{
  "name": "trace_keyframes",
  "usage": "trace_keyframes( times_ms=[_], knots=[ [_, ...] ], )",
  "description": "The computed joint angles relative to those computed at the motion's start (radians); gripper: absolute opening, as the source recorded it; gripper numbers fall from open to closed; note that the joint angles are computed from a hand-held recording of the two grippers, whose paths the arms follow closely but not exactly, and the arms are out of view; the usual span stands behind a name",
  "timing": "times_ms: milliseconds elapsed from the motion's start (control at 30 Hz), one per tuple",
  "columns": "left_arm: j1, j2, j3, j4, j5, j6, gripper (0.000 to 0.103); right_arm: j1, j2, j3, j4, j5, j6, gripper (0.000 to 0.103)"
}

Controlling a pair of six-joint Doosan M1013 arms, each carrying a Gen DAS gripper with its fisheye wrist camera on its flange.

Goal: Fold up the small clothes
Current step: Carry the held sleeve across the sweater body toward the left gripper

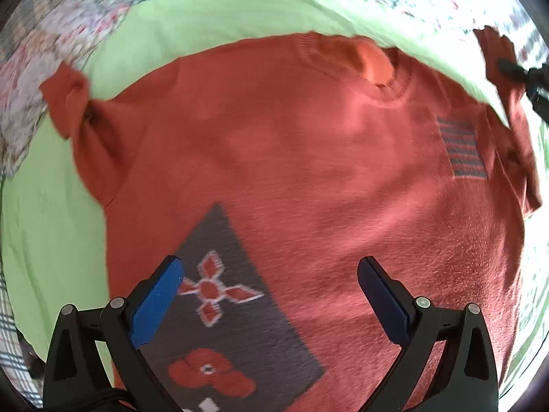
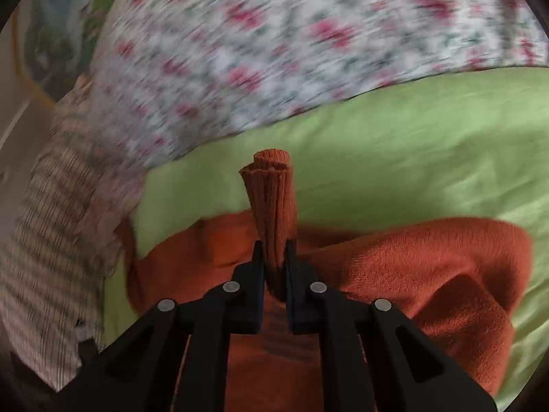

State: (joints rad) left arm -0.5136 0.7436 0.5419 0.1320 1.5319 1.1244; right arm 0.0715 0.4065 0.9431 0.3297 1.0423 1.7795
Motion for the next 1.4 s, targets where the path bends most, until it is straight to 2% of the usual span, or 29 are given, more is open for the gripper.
trace_keyframes(
  times_ms=[100,167,267,367,533,567,667,733,800,1000,1200,1267,1333,1367,1400],
  knots=[
    [0.031,-0.052,0.087,-0.027,-0.048,-0.023,0.102,0.049,0.010,0.008,0.049,0.007,-0.039,0.011],
    [0.047,-0.085,0.146,-0.048,-0.084,-0.040,0.102,0.091,0.039,-0.011,0.067,0.020,-0.045,0.011],
    [0.066,-0.120,0.209,-0.071,-0.123,-0.060,0.102,0.127,0.083,-0.038,0.102,0.031,-0.051,0.011],
    [0.084,-0.153,0.264,-0.094,-0.155,-0.067,0.102,0.152,0.121,-0.059,0.119,0.048,-0.052,0.011],
    [0.100,-0.172,0.298,-0.128,-0.187,-0.056,0.102,0.185,0.153,-0.070,0.109,0.080,-0.046,0.011],
    [0.099,-0.164,0.288,-0.134,-0.188,-0.053,0.102,0.189,0.159,-0.072,0.108,0.084,-0.046,0.011],
    [0.100,-0.146,0.265,-0.157,-0.191,-0.028,0.102,0.196,0.172,-0.081,0.099,0.100,-0.036,0.021],
    [0.100,-0.116,0.223,-0.177,-0.187,-0.016,0.102,0.190,0.172,-0.077,0.120,0.111,-0.029,0.046],
    [0.107,-0.091,0.191,-0.208,-0.189,-0.001,0.102,0.189,0.152,-0.054,0.121,0.083,-0.028,0.052],
    [0.120,-0.011,0.085,-0.326,-0.182,-0.026,0.102,0.156,0.065,0.032,0.065,0.016,0.035,0.053],
    [0.118,0.049,-0.005,-0.318,-0.179,-0.049,0.101,0.117,-0.033,0.151,-0.009,-0.019,0.140,0.053],
    [0.119,0.056,-0.015,-0.312,-0.202,-0.054,0.097,0.108,-0.066,0.194,-0.040,-0.026,0.174,0.053],
    [0.119,0.065,-0.028,-0.309,-0.225,-0.057,0.078,0.103,-0.088,0.222,-0.062,-0.030,0.198,0.053],
    [0.118,0.070,-0.037,-0.302,-0.230,-0.060,0.072,0.100,-0.098,0.234,-0.067,-0.031,0.206,0.053],
    [0.121,0.072,-0.041,-0.308,-0.239,-0.057,0.055,0.097,-0.106,0.245,-0.073,-0.033,0.216,0.053]
  ],
)
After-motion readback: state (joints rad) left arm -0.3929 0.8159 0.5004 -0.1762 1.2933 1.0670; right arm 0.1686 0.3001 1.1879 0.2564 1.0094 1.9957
